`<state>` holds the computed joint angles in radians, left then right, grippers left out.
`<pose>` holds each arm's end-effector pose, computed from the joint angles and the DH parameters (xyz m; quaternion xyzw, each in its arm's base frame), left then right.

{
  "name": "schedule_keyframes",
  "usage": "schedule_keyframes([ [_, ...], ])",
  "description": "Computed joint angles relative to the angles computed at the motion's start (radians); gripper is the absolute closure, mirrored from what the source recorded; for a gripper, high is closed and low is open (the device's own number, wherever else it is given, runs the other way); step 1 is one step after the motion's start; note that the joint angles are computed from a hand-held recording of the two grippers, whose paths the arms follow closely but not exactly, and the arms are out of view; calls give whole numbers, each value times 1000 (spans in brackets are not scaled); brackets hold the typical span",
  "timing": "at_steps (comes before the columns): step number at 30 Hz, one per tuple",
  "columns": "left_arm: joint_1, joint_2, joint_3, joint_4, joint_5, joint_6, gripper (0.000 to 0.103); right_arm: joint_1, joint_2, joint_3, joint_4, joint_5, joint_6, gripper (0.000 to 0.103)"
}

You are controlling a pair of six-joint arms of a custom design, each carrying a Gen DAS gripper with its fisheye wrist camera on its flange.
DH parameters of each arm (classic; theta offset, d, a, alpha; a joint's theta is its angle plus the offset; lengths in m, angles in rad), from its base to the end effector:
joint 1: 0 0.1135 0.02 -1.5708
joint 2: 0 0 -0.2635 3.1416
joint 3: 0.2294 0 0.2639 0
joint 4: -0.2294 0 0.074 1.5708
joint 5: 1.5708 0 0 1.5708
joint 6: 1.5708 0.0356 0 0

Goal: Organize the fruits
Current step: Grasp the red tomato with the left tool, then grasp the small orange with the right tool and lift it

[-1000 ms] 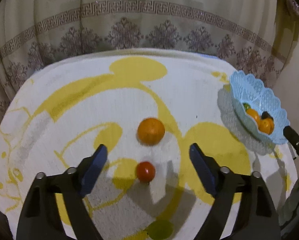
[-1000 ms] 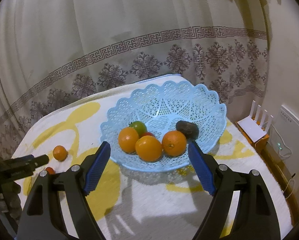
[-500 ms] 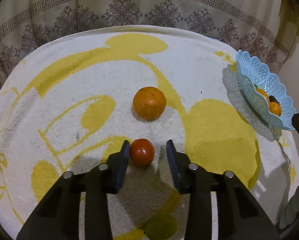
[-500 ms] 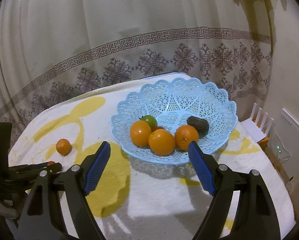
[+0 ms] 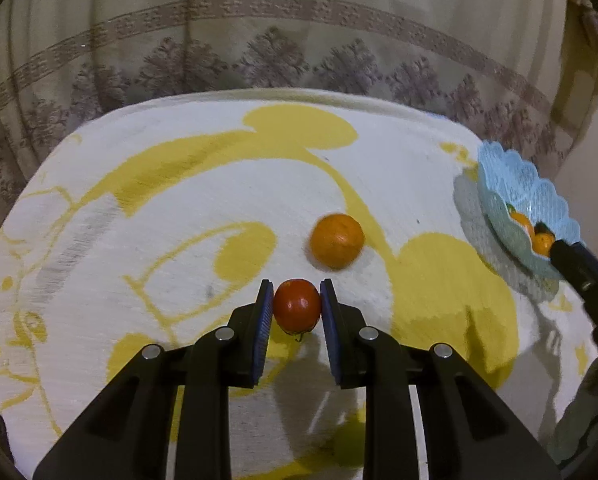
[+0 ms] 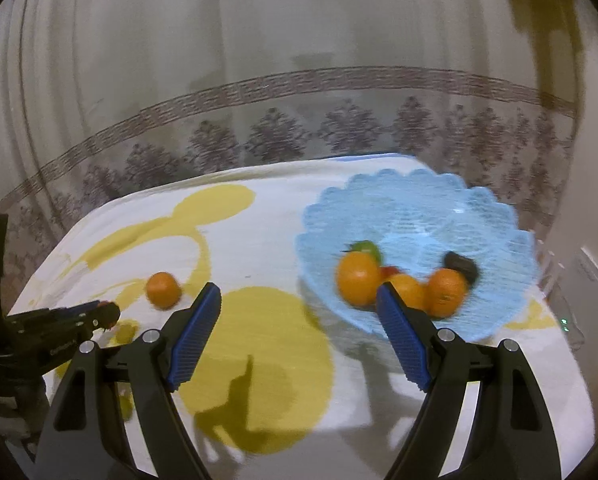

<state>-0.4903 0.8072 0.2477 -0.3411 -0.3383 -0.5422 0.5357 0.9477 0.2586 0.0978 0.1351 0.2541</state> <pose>0.1416 -0.0622 0.1340 -0.0795 0.9292 -0.0218 0.3604 0.1688 0.0946 0.1495 -0.0921 0.8762 0.1256 0.4561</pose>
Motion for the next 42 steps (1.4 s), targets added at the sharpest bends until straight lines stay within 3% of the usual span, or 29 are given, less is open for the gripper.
schedule_keyframes([
  [8, 50, -115, -18, -69, -82, 20, 79, 83, 358, 182, 86, -88, 15, 22],
  [13, 127, -175, -33, -87, -49, 55, 79, 113, 520, 310, 73, -139, 35, 22],
  [20, 217, -215, -48, -101, 0, 85, 79, 158, 659, 426, 54, -129, 27, 22],
  [28, 218, -212, -49, -99, 1, 83, 79, 177, 778, 513, 39, -134, 6, 22],
  [34, 216, -203, -50, -92, 0, 79, 79, 186, 828, 547, 30, -141, -24, 38],
  [38, 217, -199, -52, -90, 4, 81, 79, 207, 822, 544, 25, -158, -50, 61],
  [42, 220, -196, -52, -85, 11, 87, 79, 228, 797, 527, 16, -140, -56, 63],
])
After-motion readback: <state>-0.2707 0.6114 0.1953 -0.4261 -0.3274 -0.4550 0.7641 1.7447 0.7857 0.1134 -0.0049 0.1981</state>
